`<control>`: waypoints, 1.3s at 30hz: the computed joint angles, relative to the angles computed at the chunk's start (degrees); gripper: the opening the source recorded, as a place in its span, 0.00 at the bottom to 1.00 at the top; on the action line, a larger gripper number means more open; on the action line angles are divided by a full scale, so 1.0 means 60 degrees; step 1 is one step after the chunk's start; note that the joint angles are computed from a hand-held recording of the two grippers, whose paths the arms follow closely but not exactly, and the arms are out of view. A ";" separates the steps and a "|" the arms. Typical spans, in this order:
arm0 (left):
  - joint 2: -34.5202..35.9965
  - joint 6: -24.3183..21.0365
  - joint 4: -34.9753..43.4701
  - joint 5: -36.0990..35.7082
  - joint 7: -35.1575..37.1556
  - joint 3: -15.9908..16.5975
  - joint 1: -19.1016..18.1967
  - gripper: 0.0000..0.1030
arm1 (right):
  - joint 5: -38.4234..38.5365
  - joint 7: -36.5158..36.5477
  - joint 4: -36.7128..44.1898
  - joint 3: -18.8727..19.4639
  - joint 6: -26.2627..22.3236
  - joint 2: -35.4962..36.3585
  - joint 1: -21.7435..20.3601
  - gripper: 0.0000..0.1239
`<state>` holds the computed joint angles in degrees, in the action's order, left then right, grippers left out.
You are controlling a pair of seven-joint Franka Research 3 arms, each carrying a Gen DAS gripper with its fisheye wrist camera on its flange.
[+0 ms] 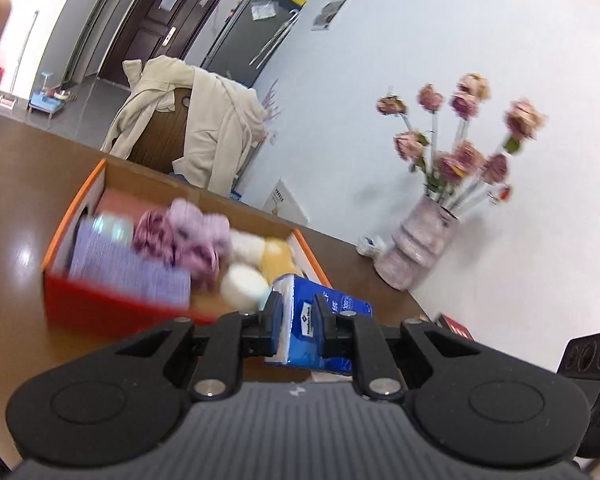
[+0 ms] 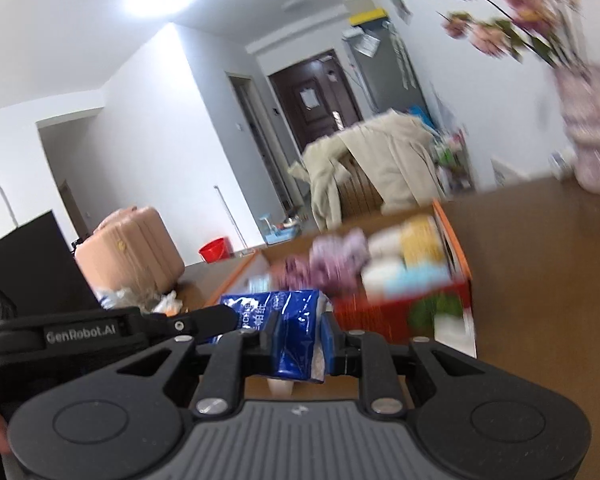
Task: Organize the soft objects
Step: 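Carry the blue tissue pack into the box and open both grippers, then withdraw both grippers toward the white tape roll and crumpled tissue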
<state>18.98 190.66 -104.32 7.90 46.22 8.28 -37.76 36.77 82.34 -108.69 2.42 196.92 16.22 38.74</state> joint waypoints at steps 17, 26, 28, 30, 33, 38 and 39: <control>0.4795 -0.6018 0.7265 -0.0055 0.1560 -0.3660 0.3046 0.21 | -0.3206 0.3924 0.6821 -0.2032 -0.6911 0.4239 -0.0456 0.18; 0.2349 -0.3907 0.4073 0.1405 0.0944 -0.2412 0.2600 0.49 | -0.5183 0.5046 0.6054 -0.2187 -0.6343 0.3495 -0.0347 0.29; 0.1567 -0.3483 0.3219 0.2420 0.0108 -0.1565 0.2084 0.59 | -0.5682 0.5321 0.5366 -0.2306 -0.5885 0.2927 -0.0239 0.33; 0.0859 -0.3157 0.2503 0.3801 -0.1113 -0.0445 0.1295 0.69 | -0.6392 0.5783 0.4606 -0.2646 -0.5346 0.2310 0.0062 0.37; -0.0099 -0.3064 0.1657 0.7205 -0.4300 0.1921 -0.0638 0.77 | -0.7727 0.6711 0.3502 -0.3406 -0.4650 0.1391 0.0761 0.45; -0.1506 -0.4290 0.0644 1.1251 -0.7735 0.2771 -0.1955 0.81 | -1.0561 0.8875 0.2145 -0.5040 -0.3888 0.0233 0.2312 0.50; -0.1812 -0.4517 0.0385 1.1851 -0.8194 0.2687 -0.2034 0.82 | -1.1308 0.9505 0.1892 -0.5486 -0.3698 0.0028 0.2727 0.53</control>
